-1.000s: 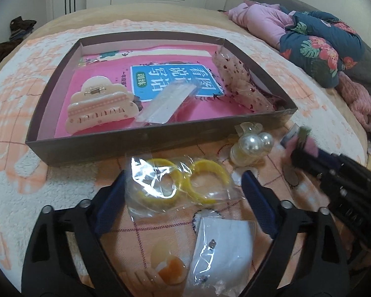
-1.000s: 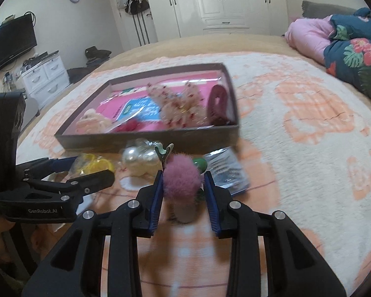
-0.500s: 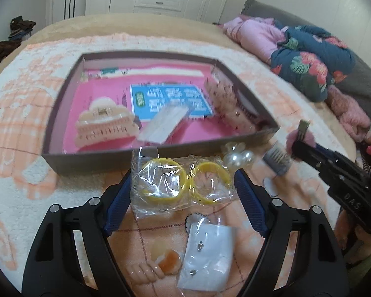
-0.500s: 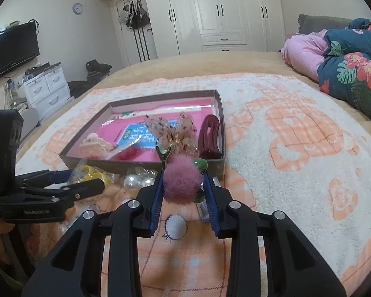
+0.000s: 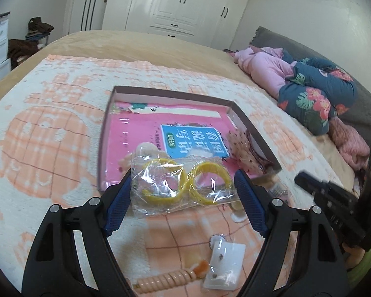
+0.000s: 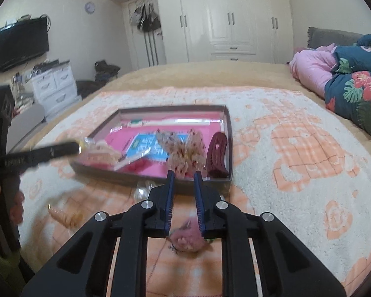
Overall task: Organize jewelry
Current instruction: 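Carry the bag and pom-pom clip into the box and open both tools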
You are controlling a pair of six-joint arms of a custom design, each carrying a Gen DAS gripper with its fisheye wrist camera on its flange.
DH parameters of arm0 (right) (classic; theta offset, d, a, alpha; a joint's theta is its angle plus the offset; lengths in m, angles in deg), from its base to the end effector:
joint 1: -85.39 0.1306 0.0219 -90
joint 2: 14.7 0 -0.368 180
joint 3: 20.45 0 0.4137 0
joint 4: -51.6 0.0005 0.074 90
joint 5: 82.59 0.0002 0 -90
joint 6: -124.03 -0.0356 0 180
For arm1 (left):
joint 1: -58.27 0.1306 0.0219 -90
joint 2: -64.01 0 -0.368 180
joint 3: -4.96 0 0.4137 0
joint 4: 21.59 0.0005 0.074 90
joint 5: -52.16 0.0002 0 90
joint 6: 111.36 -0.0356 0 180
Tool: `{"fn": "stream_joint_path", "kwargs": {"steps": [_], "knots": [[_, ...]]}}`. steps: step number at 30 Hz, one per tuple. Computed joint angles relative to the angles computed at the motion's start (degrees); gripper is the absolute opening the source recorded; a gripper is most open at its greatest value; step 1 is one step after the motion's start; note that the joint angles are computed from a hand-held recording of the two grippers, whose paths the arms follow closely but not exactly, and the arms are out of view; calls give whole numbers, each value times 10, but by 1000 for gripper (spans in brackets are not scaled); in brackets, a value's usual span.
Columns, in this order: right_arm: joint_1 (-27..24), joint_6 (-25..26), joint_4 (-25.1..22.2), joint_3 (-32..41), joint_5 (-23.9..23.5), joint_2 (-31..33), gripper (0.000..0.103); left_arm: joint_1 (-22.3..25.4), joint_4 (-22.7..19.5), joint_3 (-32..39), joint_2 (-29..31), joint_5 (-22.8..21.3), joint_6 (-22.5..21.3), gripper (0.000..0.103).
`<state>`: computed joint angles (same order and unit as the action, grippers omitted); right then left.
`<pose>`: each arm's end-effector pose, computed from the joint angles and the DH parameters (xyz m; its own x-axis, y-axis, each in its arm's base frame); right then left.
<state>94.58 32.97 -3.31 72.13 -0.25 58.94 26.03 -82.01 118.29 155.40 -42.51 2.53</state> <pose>0.3921 0.0677 0.5536 -0.5846 -0.0760 -0.8077 -0.2540 0.9627 0.0933 0.4243 -0.2648 0.5848 -0.6747 -0.0517 -0.7363 0.2237 0.9363 -0.2707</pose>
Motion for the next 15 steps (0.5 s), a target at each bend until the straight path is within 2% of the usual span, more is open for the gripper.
{"fn": "stream_joint_path", "kwargs": {"steps": [2, 4, 8, 12, 15], "knots": [[-7, 1, -15, -5, -13, 0, 19, 4, 1, 2, 0, 2, -1, 71], [-6, 10, -32, -9, -16, 2, 28, 6, 3, 5, 2, 3, -3, 71], [-1, 22, -41, -29, 0, -8, 40, 9, 5, 8, 5, 6, -5, 71], [4, 23, -42, -44, 10, -14, 43, 10, 7, 11, 11, 11, -8, 71], [10, 22, -34, -49, 19, -16, 41, 10, 7, 13, 13, 12, -8, 71]]}}
